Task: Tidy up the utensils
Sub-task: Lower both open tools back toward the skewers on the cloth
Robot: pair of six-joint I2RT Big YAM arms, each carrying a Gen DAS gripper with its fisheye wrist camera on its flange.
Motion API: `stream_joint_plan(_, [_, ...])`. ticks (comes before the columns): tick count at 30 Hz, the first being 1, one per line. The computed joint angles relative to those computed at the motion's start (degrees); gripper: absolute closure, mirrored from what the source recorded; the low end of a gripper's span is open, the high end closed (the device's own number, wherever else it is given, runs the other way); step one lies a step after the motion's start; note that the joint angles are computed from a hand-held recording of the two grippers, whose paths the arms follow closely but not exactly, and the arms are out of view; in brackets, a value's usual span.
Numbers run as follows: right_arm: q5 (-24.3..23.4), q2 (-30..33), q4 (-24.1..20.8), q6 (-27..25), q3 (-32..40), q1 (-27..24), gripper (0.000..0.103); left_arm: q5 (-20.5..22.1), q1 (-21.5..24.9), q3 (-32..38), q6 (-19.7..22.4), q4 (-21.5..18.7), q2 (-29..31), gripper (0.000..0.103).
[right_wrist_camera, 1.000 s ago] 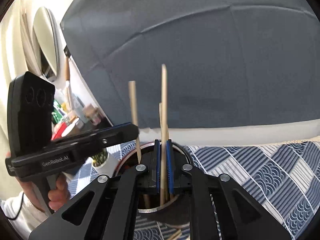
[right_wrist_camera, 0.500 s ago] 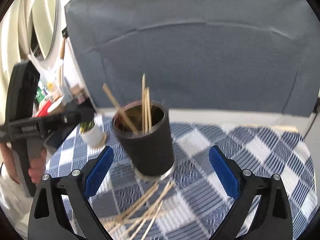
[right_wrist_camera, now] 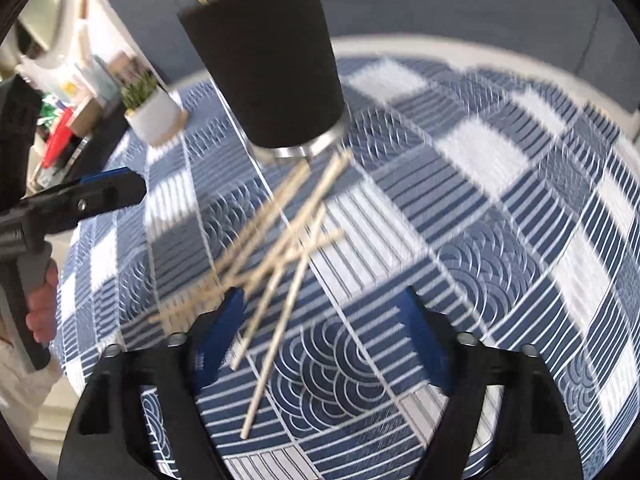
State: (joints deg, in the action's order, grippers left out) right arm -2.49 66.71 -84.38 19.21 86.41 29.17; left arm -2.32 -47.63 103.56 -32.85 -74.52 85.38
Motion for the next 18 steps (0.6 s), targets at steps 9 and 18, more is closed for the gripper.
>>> stream_joint_plan(9, [2.9, 3.9, -2.4, 2.4, 0.4, 2.3, 0.034, 0.0, -0.9, 2.5, 4.4, -6.4, 5.9, 0.009])
stream_joint_plan(18, [9.5, 6.7, -5.4, 3.6, 2.8, 5.0, 0.037, -2.3, -1.9, 9.4, 9.2, -13.9, 12.7, 0.009])
